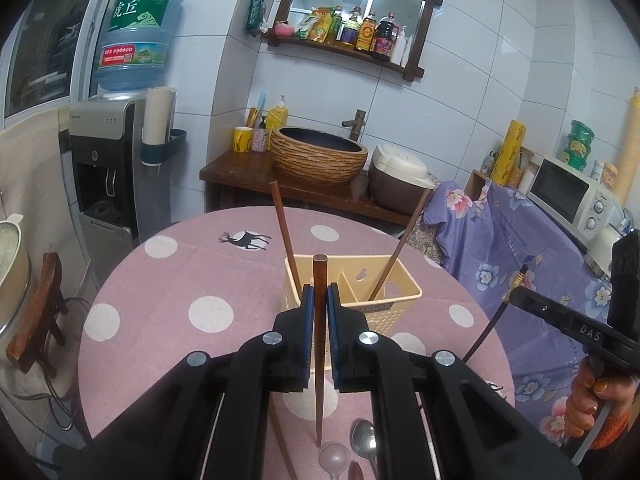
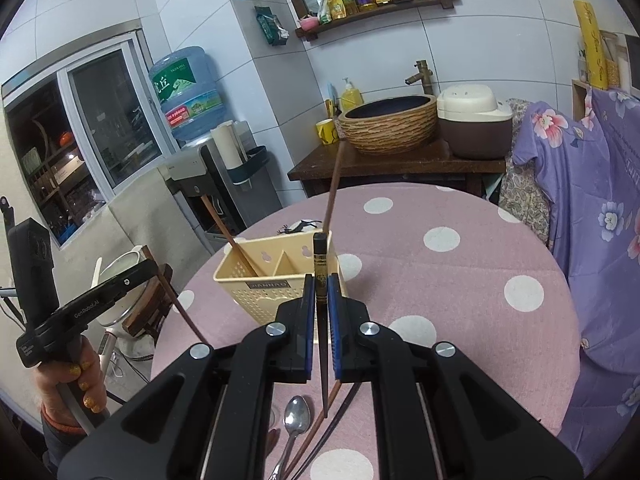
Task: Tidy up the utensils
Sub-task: 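Lift both chopsticks over the beige basket and open both tools to drop them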
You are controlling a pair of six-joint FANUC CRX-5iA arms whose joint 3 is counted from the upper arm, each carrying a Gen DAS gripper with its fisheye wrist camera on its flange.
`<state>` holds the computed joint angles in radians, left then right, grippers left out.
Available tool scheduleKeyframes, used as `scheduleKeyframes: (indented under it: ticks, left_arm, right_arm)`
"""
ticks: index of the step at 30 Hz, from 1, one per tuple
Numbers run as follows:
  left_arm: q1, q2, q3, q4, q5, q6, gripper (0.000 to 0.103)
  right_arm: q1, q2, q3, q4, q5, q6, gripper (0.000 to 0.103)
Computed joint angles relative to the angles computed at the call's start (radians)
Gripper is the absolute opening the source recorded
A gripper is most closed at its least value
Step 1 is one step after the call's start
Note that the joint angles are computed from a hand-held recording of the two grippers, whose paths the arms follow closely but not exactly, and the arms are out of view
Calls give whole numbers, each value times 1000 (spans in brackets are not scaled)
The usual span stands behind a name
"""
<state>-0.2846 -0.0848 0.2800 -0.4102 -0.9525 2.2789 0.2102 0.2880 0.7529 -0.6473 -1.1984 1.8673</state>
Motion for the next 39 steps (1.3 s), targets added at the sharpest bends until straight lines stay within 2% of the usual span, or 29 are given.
scheduleKeyframes:
  ticks: [4, 9, 13, 16, 21, 23, 30, 37, 39]
  left_arm:
    - [14, 5, 41, 28, 6, -39, 8]
    - [28, 28, 149, 41, -1, -88, 8]
    - [49, 70, 269, 26, -16, -69, 8]
    - [42, 118, 361, -38, -51, -25, 8]
    - [36, 169, 402, -93, -90, 14, 8]
    - [38, 173, 379, -97, -90, 30, 8]
    - [32, 161, 270, -129, -73, 95, 8]
    - [71, 155, 186, -51, -39, 111, 8]
    - [74, 158, 177, -42, -39, 111, 8]
  right_arm:
    - [0, 26, 93, -15, -38, -18, 7]
    - [13, 92, 280, -12, -69, -85, 7]
    - [45, 149, 416, 44, -41, -153, 7]
    - [78, 211, 528, 110, -39, -222, 7]
    - [134, 244, 527, 208, 4, -257, 7]
    - [144, 253, 513, 222, 2, -263, 7]
    - [167, 222, 349, 250, 58, -251, 7]
    - [172, 203, 251, 253, 84, -245, 7]
    - [176, 181, 203, 265, 126, -241, 7]
